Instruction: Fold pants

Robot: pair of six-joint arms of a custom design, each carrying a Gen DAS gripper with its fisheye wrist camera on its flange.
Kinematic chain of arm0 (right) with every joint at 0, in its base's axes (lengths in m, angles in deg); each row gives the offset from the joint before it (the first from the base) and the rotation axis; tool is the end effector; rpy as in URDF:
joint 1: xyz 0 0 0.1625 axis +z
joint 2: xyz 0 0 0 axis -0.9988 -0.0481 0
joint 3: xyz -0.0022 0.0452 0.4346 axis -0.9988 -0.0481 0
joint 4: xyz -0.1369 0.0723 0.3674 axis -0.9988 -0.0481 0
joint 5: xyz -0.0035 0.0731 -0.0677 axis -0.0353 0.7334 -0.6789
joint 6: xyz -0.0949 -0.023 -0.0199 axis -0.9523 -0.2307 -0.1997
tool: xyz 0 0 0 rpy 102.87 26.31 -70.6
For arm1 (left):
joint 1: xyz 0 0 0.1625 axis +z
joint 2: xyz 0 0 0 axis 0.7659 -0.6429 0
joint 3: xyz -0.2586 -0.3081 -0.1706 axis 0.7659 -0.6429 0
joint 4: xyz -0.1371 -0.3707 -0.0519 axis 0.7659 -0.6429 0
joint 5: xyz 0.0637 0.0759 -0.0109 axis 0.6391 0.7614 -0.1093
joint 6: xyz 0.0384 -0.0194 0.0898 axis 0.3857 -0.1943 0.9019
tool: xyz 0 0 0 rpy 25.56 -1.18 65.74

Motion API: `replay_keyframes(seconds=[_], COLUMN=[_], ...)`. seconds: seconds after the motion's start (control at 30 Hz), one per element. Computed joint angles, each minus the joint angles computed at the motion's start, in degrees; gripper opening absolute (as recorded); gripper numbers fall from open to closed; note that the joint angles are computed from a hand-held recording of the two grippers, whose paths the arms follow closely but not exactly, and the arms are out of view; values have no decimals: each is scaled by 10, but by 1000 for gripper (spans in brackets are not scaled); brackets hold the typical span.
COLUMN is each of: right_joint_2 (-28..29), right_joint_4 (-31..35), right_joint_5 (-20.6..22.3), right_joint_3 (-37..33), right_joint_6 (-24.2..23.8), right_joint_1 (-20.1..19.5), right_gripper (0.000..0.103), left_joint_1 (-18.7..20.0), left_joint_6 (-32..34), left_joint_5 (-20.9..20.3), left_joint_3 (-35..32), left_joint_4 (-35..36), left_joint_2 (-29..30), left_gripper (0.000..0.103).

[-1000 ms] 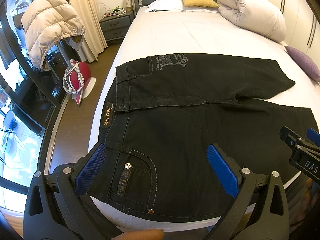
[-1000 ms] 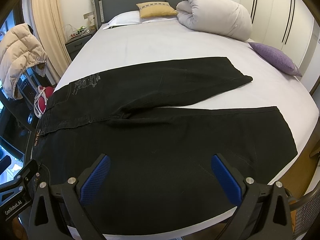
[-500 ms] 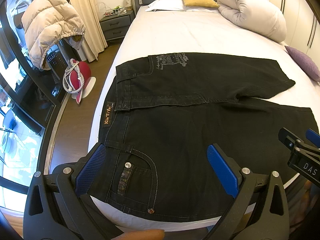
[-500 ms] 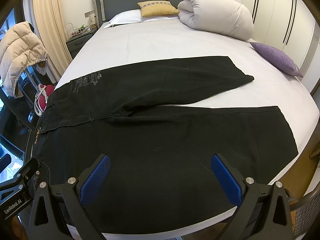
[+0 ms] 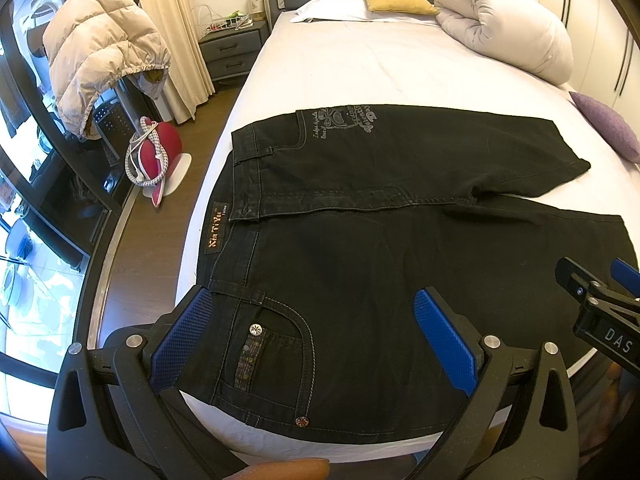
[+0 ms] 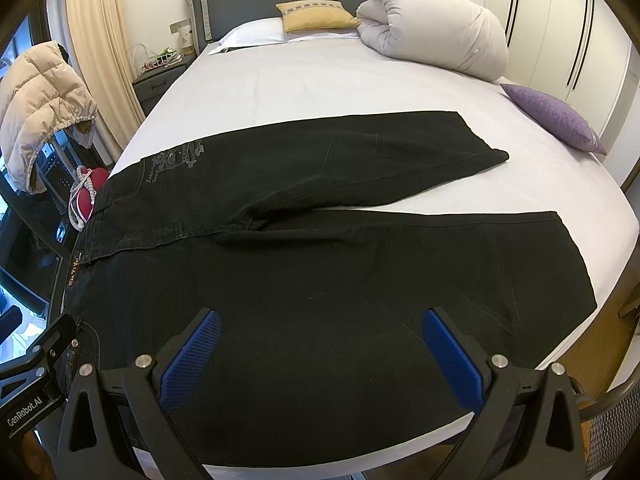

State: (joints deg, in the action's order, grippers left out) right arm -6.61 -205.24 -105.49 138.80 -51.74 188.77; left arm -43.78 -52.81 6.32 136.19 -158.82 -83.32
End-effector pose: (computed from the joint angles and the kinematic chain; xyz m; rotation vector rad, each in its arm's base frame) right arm 0.1485 -0.3201 0.2710 0.7507 -2.3559 0.5307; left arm -0.3362 -0.2226 0.0897 -0.3539 1.9679 -0.8632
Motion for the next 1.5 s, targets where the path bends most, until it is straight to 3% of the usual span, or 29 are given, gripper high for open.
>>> replay_keyframes(seconds=[0.97, 1.23, 1.5], right_joint_2=[8, 26, 86], right_joint_4=[-4, 20, 59], right_joint_5=[-4, 19, 92], right_joint_3=[3, -30, -117], right_joint_6=[-7, -16, -46], right_joint_1=[1, -5, -3], right_gripper=[103, 103, 103], left_joint_1=[-6, -19, 45], left_joint_6=[-2, 0, 47], left_joint_5=[3, 56, 124], left_joint_3=[5, 5, 7], left_joint_4=[-2, 70, 141], left_joint_2=[2, -2, -89], left_gripper=[103, 103, 103])
